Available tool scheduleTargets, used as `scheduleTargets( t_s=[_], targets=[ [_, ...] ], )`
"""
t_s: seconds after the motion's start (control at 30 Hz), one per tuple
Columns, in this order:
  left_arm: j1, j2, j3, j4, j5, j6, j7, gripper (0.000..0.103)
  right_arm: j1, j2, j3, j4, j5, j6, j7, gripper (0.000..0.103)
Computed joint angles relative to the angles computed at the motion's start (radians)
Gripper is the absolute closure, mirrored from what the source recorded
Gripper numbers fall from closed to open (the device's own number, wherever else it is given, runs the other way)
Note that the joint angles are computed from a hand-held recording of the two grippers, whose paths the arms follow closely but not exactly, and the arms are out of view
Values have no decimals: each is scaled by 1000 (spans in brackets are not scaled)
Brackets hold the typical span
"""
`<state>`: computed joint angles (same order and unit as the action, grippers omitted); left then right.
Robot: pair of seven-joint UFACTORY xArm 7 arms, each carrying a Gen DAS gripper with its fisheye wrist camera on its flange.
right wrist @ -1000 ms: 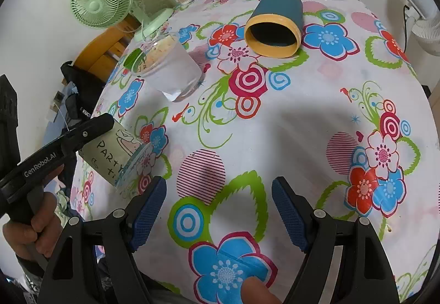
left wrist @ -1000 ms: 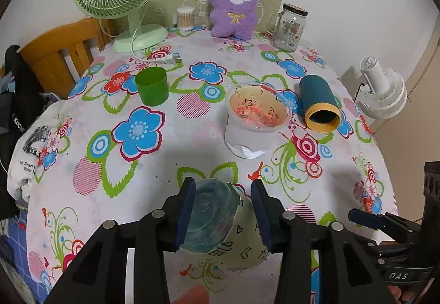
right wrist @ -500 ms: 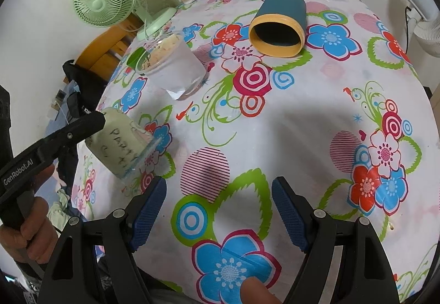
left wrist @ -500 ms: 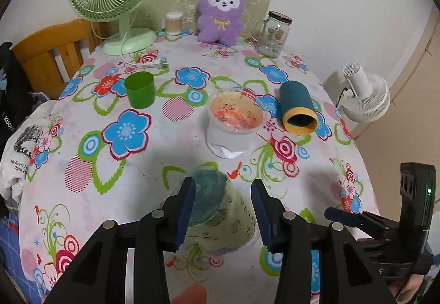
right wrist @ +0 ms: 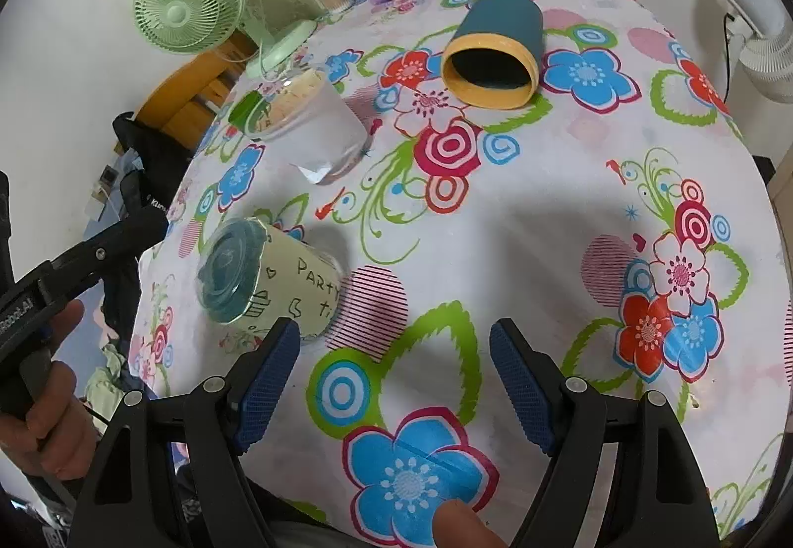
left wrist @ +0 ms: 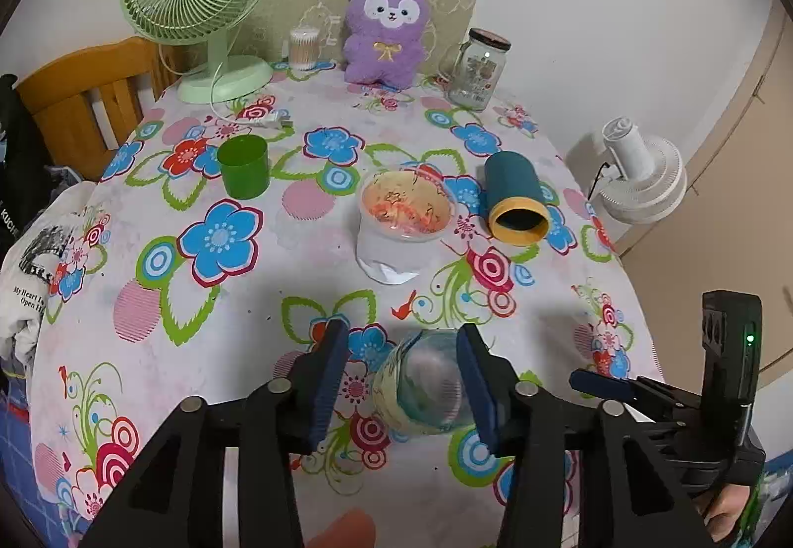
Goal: Flip cup upside down
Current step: 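Lower the cup onto the tablecloth with the left gripper, then open the left gripper and release the standing cup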
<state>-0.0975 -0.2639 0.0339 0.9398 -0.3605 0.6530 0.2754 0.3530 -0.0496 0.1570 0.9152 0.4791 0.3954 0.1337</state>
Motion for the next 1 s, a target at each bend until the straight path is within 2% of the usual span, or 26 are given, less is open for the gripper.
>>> scheduleTargets(
  t_s=[0.17,0.27,0.33,0.43,0.5,0.57,0.6,1.0],
  targets=[
    [-5,-22,9,-11,-23,-9,21,40,3,-9,5,3,-40,4,26,22],
    [-2,-37,9,-22,-16,-21,20,30,7,-13,8,8,-62,7,41,22],
    [0,-51,9,-31,-9,-35,18,19,8,-14,12,15,-95,8,65,22],
    [6,-73,6,-49,15,-71,9,10,10,-17,18,26,-150,9,103,22],
    [4,-91,10,-64,26,-95,13,9,11,-18,22,35,-193,12,136,19],
    [1,-105,13,-73,36,-108,15,8,11,-20,28,42,-248,7,177,6],
    [-1,-111,15,-77,39,-114,17,8,11,-24,31,41,-280,-4,199,5],
    [-14,-175,45,-112,47,-157,34,3,-8,-48,69,78,-666,-12,483,0]
  ],
)
